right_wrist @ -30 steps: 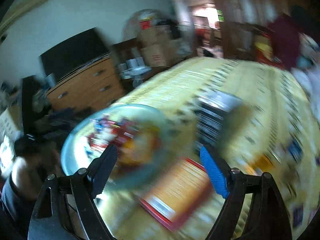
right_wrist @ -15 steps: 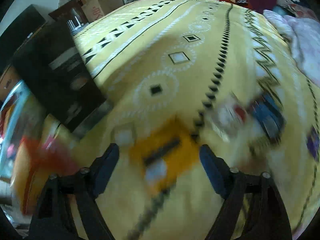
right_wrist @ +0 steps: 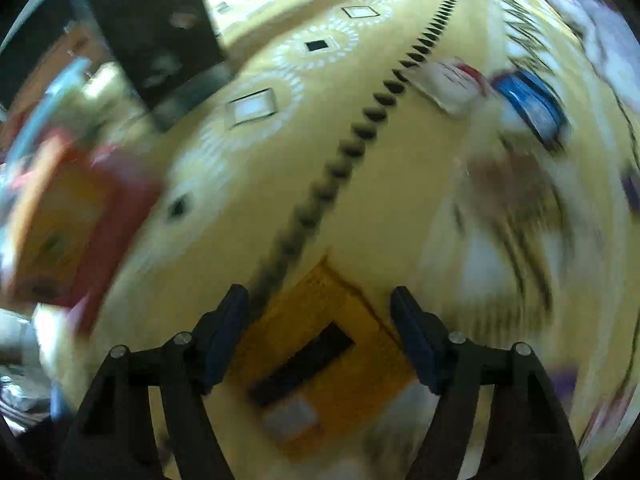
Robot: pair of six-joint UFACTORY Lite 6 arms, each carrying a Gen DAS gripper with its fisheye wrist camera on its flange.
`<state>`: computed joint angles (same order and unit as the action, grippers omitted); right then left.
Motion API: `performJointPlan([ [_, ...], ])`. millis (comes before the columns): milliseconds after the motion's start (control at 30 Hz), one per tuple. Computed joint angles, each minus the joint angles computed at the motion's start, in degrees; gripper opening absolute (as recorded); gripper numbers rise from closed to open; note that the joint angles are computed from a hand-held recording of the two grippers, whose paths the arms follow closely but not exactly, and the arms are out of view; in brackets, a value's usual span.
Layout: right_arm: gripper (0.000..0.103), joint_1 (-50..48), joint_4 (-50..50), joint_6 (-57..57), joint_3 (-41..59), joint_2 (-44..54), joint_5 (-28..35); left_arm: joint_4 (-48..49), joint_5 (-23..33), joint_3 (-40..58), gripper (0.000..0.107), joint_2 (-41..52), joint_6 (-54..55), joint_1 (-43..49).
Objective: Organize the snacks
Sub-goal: 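Move both tools over the bed and grasp the orange biscuit packet with the left tool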
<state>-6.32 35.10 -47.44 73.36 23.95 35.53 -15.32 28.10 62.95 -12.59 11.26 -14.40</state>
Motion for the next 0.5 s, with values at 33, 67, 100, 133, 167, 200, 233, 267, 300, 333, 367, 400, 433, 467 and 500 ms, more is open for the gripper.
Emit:
performJointPlan([
  [33, 0.074, -4.05, 5.24, -5.58, -5.00, -6.00, 1.08, 0.42, 0.05, -0.48, 0.103, 0.87, -1.43, -2.49],
  [67, 0.075, -9.71, 10.91, -10.55, -9.32, -11.99, 4.22, 0.32, 0.27, -0.22, 0.103, 2.41, -1.85, -4.02],
  [100, 0.077, -14.55, 15.14, -13.25, -14.08, -17.99, 4.95, 0.00, 0.36, -0.04, 0.103, 5.37, -2.61, -6.76],
  [133, 0.084, -20.07, 17.78, -15.18, -17.17, -22.53, 6.34, -1.17, -0.16, -0.50, 0.103, 7.51, -2.09, -8.39],
  [167, 0.087, -25.55, 18.72, -16.48, -18.97, -25.29, 8.20, -1.27, -0.89, -0.76, 0.103, 9.47, -2.22, -9.76],
  [200, 0.087, -29.23, 18.10, -16.56, -19.24, -26.09, 9.88, -1.31, -1.57, -0.56, 0.103, 13.11, -2.76, -11.44],
  [233, 0.087, -33.74, 17.37, -17.96, -19.91, -25.99, 11.75, -2.82, -2.68, -0.26, 0.103, 16.20, -1.46, -12.27],
  [267, 0.087, -37.11, 16.26, -18.40, -20.54, -25.92, 13.11, -4.63, -5.06, -0.19, 0.103, 19.23, 0.93, -12.93],
  [300, 0.087, -39.43, 15.57, -18.99, -20.23, -25.07, 14.48, -5.84, -6.06, 1.43, 0.103, 23.54, 2.96, -13.45],
  [333, 0.087, -42.06, 14.82, -20.18, -19.89, -24.17, 16.29, -6.55, -6.67, 3.00, 0.103, 26.48, 4.66, -13.90],
  [367, 0.087, -44.46, 13.84, -21.13, -19.54, -22.97, 17.42, -7.76, -7.54, 4.55, 0.103, 29.17, 7.31, -14.39],
  [400, 0.087, -44.47, 13.73, -21.03, -20.05, -23.13, 17.33, -8.33, -7.27, 7.22, 0.103, 32.58, 9.17, -14.78],
  [433, 0.087, -46.15, 13.40, -22.13, -19.48, -21.95, 17.93, -7.53, -6.83, 9.98, 0.103, 35.92, 9.03, -15.34],
  [467, 0.087, -48.01, 12.84, -23.11, -19.89, -22.34, 18.87, -6.08, -7.23, 11.82, 0.103, 38.24, 8.15, -15.81],
  [500, 0.087, -49.31, 12.40, -23.92, -19.66, -21.82, 19.26, -2.99, -7.72, 12.65, 0.103, 39.86, 5.53, -16.24],
])
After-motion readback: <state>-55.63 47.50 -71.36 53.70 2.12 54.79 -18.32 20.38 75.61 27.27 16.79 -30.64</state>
